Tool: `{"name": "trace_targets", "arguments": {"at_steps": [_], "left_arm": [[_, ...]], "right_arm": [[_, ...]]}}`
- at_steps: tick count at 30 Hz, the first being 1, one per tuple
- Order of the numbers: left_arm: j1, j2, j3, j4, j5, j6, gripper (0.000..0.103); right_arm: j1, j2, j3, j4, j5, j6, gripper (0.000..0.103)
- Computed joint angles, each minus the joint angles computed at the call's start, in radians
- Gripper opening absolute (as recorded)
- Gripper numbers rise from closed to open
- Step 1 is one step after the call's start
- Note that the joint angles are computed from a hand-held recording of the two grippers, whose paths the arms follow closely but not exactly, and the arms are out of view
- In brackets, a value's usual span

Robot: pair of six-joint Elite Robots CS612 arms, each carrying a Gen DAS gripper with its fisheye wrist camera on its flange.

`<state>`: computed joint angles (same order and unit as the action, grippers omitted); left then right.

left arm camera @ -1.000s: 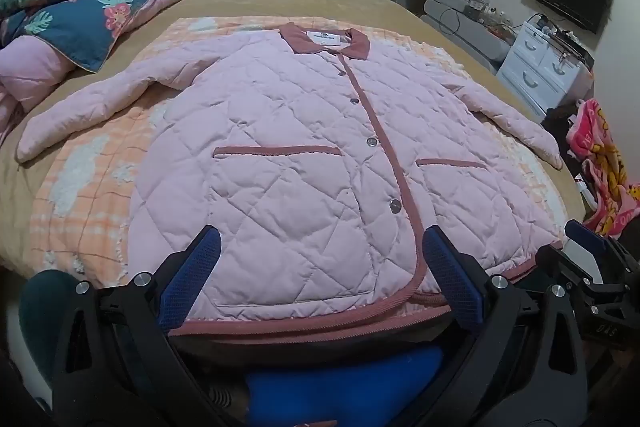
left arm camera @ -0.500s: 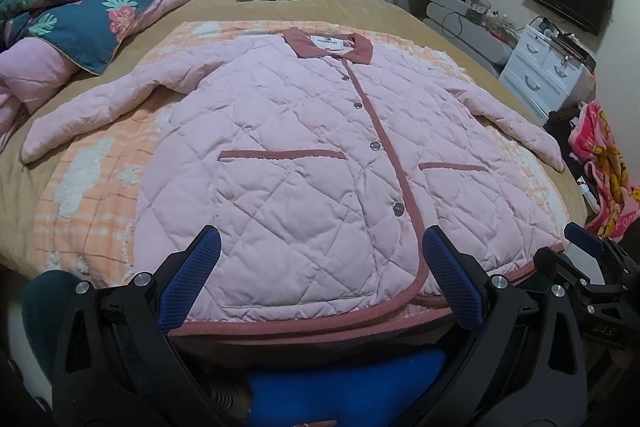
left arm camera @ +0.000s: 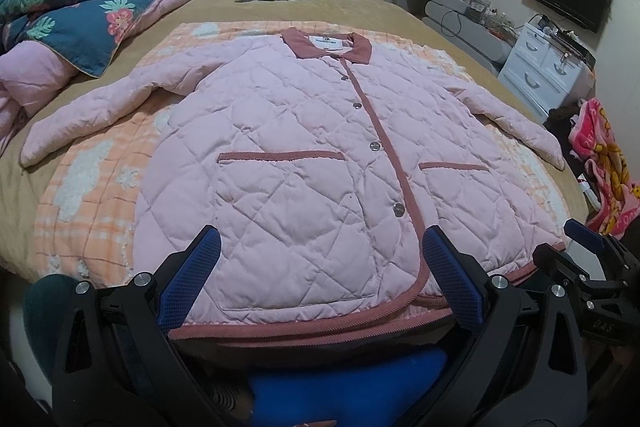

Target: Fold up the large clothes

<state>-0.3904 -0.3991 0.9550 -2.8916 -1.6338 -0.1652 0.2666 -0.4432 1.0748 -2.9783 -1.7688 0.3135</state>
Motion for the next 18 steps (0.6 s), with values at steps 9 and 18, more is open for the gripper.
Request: {"name": "trace_targets", "arguments": {"at_steps": [9,18], "left_arm": [[0.001,-0.001,0.002,-0.002,-0.002,0.001,0.094],[0.002,0.013,-0.032,0.029,0.008,0.000,0.094]], "right_arm": [[-0.003,0.003,-0.014,0.017,0.008,-0.005,0.099],[-0.002,0.013,-0.034,0.033,0.012,-0.005,0.099]]}}
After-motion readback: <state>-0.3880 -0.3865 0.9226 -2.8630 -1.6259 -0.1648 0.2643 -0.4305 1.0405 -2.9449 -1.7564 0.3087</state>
